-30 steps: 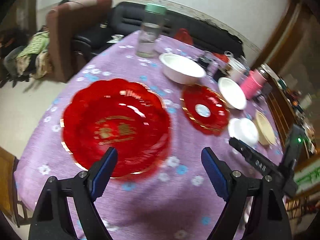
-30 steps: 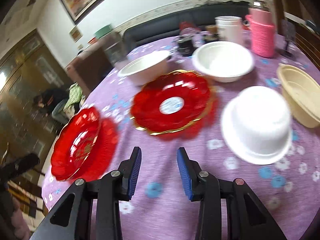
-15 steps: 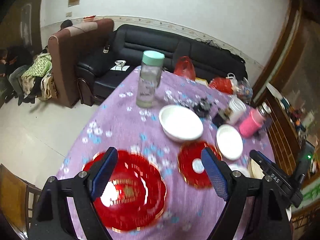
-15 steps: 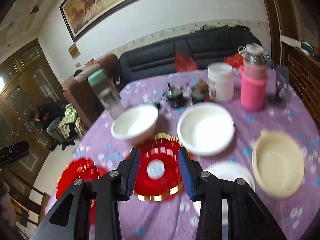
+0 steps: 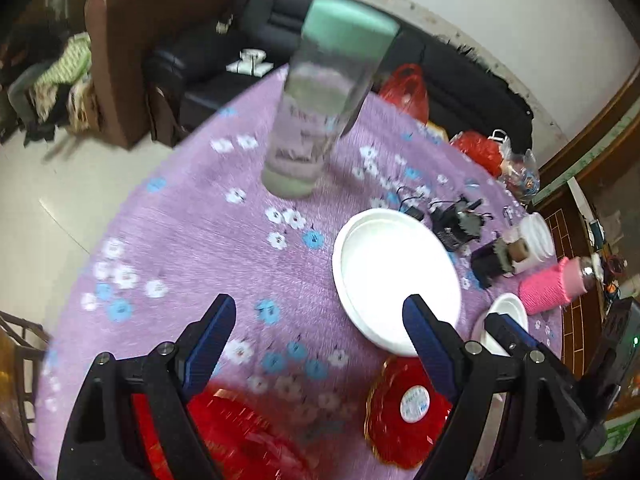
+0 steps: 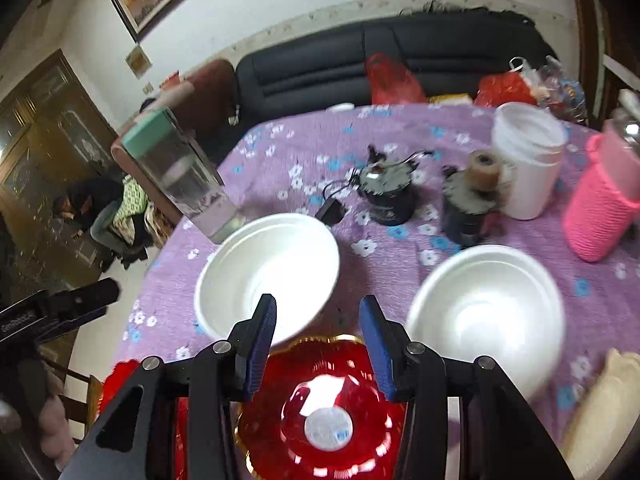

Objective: Organize plates and bowls
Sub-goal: 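Move the left gripper to the white paper plate and grasp its rim, then carry the white plate with the left gripper and lower it onto the red plate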

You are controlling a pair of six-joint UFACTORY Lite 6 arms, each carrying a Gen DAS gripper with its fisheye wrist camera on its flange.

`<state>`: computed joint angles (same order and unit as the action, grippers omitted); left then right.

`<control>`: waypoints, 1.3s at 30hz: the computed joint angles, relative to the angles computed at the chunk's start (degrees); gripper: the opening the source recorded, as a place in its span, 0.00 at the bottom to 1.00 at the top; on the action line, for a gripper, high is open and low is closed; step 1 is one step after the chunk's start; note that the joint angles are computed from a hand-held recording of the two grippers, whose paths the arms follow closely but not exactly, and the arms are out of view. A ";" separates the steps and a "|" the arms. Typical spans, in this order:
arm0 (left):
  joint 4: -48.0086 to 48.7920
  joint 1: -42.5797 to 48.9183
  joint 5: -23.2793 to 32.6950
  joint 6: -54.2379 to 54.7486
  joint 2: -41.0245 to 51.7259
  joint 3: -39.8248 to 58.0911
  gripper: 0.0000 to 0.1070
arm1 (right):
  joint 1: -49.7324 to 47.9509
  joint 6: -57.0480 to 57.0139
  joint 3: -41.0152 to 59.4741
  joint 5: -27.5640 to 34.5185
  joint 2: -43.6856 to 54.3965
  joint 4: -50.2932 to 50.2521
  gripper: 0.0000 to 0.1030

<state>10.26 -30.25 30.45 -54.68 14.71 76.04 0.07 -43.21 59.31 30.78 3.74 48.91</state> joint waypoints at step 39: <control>-7.27 -6.06 -0.95 7.60 6.93 3.22 0.15 | 4.69 -3.39 -6.29 -4.33 -3.82 6.17 0.13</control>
